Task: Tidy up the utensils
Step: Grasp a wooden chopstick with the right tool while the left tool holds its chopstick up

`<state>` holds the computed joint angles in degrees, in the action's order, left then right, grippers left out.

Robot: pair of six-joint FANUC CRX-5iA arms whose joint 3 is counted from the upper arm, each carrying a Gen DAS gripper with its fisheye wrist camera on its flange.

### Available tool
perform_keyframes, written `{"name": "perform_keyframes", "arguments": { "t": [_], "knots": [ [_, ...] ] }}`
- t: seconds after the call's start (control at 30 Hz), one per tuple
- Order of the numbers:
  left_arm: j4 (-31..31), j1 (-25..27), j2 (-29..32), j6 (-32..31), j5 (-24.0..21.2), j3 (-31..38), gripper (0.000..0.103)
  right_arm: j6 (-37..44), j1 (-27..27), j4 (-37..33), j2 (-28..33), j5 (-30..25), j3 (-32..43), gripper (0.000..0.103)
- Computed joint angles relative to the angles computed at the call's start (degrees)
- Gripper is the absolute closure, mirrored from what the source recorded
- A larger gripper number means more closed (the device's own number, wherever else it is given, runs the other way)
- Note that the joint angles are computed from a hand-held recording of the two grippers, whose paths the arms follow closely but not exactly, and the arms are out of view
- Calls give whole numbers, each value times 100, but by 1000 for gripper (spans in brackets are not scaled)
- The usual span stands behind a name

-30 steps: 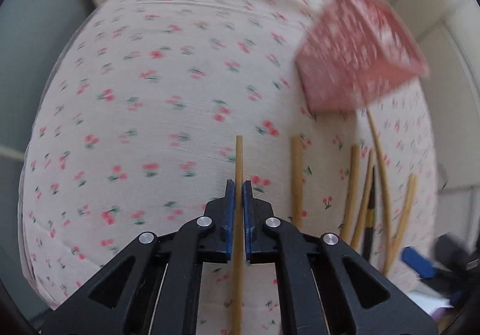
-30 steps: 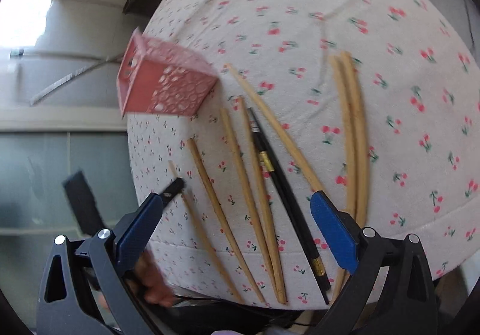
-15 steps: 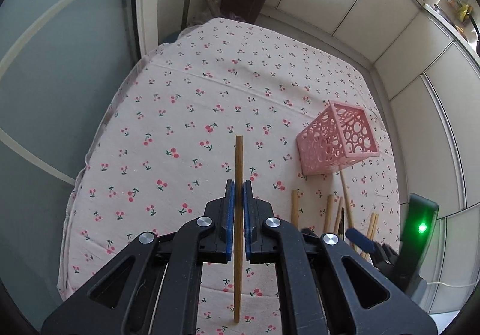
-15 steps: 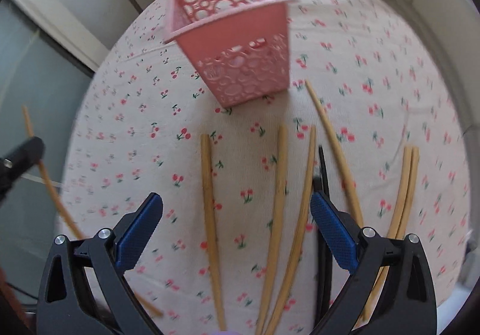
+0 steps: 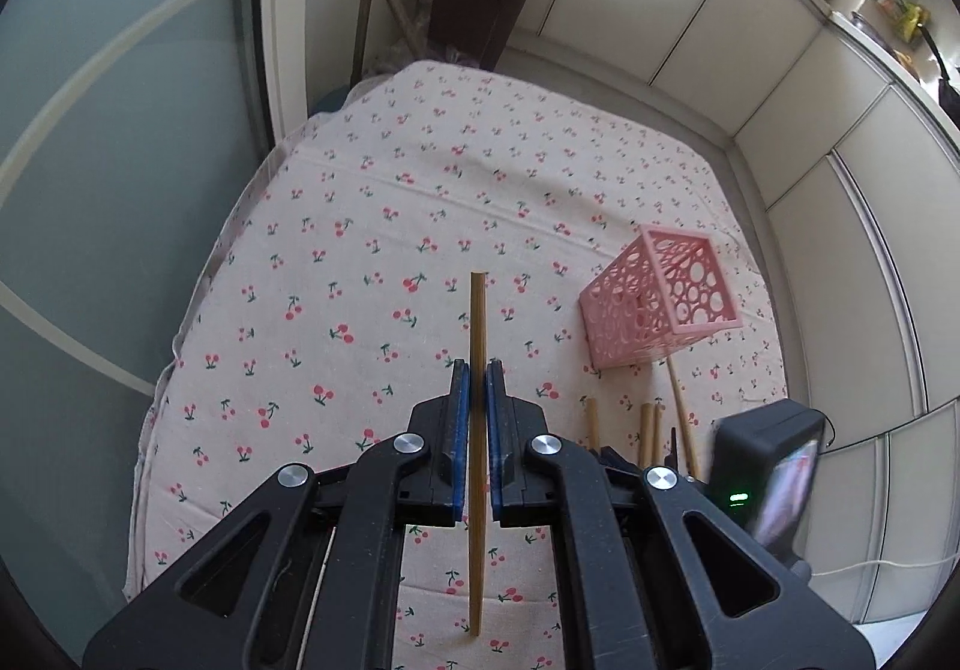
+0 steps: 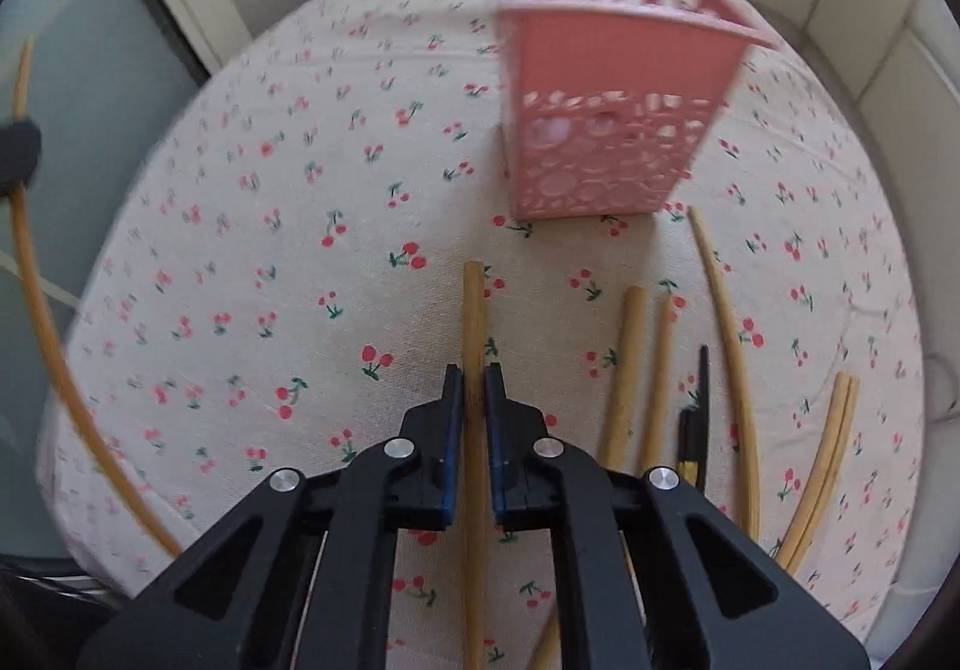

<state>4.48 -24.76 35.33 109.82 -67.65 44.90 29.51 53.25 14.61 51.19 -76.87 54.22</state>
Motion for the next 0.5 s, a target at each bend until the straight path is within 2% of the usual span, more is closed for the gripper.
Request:
{"name": "perform_keyframes", "arguments": {
  "t": [0.07,0.2,0.33,0.5],
  "knots": [
    [40,10,-61,-20,87,-78,98,-242,13,40,-552,522,-810,95],
    [19,0,-205,-29,284,-225,98,-582,99,276,-1411,1243,-1965,95],
    [23,6,-249,6,355,-277,98,-970,172,568,-1913,1805,-2578,95],
    [14,-8,-259,52,395,-285,98,-1453,284,1083,-2169,2129,-2915,95]
  ]
}}
